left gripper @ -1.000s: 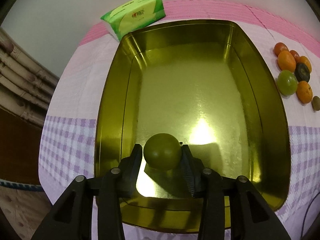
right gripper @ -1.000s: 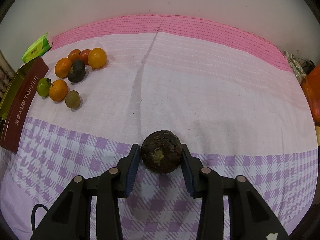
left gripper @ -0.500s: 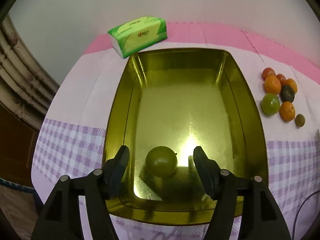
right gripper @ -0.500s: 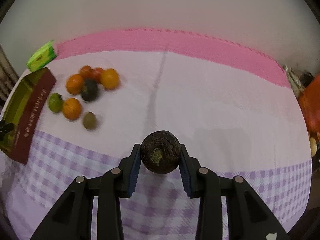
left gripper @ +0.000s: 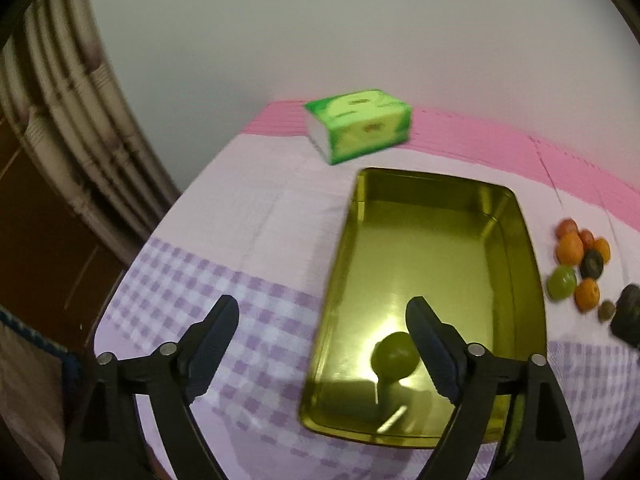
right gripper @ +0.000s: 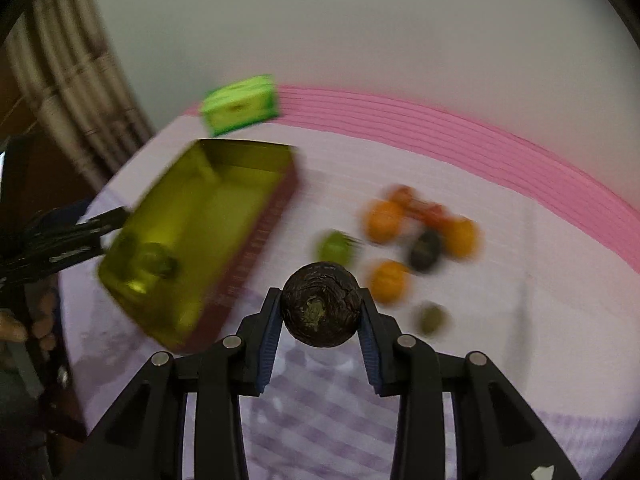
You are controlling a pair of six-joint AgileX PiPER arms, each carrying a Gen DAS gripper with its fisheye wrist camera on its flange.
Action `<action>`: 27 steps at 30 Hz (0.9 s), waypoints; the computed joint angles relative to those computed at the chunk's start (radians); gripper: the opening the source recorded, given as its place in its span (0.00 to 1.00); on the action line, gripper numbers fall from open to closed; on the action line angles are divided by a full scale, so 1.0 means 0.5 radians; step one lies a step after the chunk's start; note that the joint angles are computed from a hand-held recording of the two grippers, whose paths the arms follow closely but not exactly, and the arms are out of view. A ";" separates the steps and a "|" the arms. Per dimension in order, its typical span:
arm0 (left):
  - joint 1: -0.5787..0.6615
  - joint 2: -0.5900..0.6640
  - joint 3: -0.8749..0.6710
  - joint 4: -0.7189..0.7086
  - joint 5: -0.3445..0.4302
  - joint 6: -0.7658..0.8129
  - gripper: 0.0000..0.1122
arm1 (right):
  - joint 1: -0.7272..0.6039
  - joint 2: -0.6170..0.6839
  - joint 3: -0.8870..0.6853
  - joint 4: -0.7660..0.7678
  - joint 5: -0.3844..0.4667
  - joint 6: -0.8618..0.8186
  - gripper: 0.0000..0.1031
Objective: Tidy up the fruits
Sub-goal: 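Lower the green lime into the tin tray and open the left gripper, then carry the dark brown fruit into the tray and open the right gripper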
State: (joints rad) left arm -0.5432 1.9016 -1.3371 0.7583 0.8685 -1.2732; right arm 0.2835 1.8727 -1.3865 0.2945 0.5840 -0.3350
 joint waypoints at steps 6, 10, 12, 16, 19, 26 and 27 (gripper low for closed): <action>0.080 -0.065 0.104 0.009 0.038 -0.086 0.77 | 0.281 0.211 -0.296 -0.118 0.098 0.081 0.33; 0.108 -0.114 0.164 0.023 0.012 -0.150 0.77 | 0.376 0.358 -0.471 -0.191 0.182 0.127 0.33; 0.124 -0.115 0.173 0.018 0.001 -0.148 0.77 | 0.407 0.405 -0.531 -0.242 0.214 0.152 0.33; 0.157 -0.133 0.192 -0.030 -0.043 -0.128 0.77 | 0.456 0.507 -0.659 -0.330 0.285 0.195 0.33; 0.167 -0.132 0.194 -0.037 -0.044 -0.121 0.77 | 0.471 0.568 -0.722 -0.375 0.331 0.233 0.33; 0.195 -0.118 0.185 -0.116 -0.066 -0.057 0.78 | 0.493 0.654 -0.792 -0.392 0.381 0.242 0.33; 0.197 -0.117 0.184 -0.121 -0.065 -0.055 0.78 | 0.495 0.660 -0.792 -0.397 0.381 0.246 0.34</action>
